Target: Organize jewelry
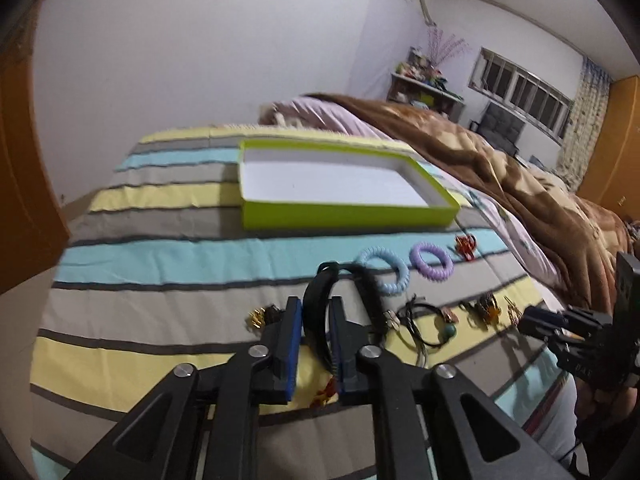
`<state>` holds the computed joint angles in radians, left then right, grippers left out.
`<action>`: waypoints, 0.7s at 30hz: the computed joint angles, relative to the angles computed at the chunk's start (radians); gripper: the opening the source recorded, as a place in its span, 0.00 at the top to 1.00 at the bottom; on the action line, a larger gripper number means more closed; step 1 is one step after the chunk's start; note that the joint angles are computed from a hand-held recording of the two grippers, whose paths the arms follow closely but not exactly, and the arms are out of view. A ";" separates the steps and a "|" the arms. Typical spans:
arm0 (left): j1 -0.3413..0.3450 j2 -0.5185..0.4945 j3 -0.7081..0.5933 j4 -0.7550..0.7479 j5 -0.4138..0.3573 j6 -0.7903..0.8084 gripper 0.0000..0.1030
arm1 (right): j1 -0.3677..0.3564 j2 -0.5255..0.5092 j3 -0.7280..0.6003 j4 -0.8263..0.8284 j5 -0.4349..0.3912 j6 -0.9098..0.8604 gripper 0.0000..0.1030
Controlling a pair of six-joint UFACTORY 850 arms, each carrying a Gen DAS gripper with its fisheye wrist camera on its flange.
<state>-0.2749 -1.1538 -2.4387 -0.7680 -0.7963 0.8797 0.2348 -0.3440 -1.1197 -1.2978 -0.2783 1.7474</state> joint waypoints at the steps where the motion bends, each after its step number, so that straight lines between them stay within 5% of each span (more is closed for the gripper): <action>1: 0.002 -0.014 -0.022 0.003 -0.022 -0.012 0.85 | 0.000 0.000 0.000 -0.001 0.001 0.000 0.77; 6: 0.022 0.008 0.026 -0.073 -0.028 0.036 0.66 | 0.000 0.007 0.004 -0.018 -0.001 0.016 0.77; 15: 0.008 0.084 0.157 -0.107 -0.035 0.154 0.64 | 0.000 -0.003 -0.001 0.001 0.007 -0.001 0.77; 21: -0.027 0.069 0.142 -0.025 -0.044 0.047 0.64 | -0.002 0.000 0.003 0.000 0.006 0.002 0.77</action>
<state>-0.3022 -1.0848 -2.2970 -0.7931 -0.8406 0.9265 0.2333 -0.3439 -1.1164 -1.2978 -0.2726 1.7499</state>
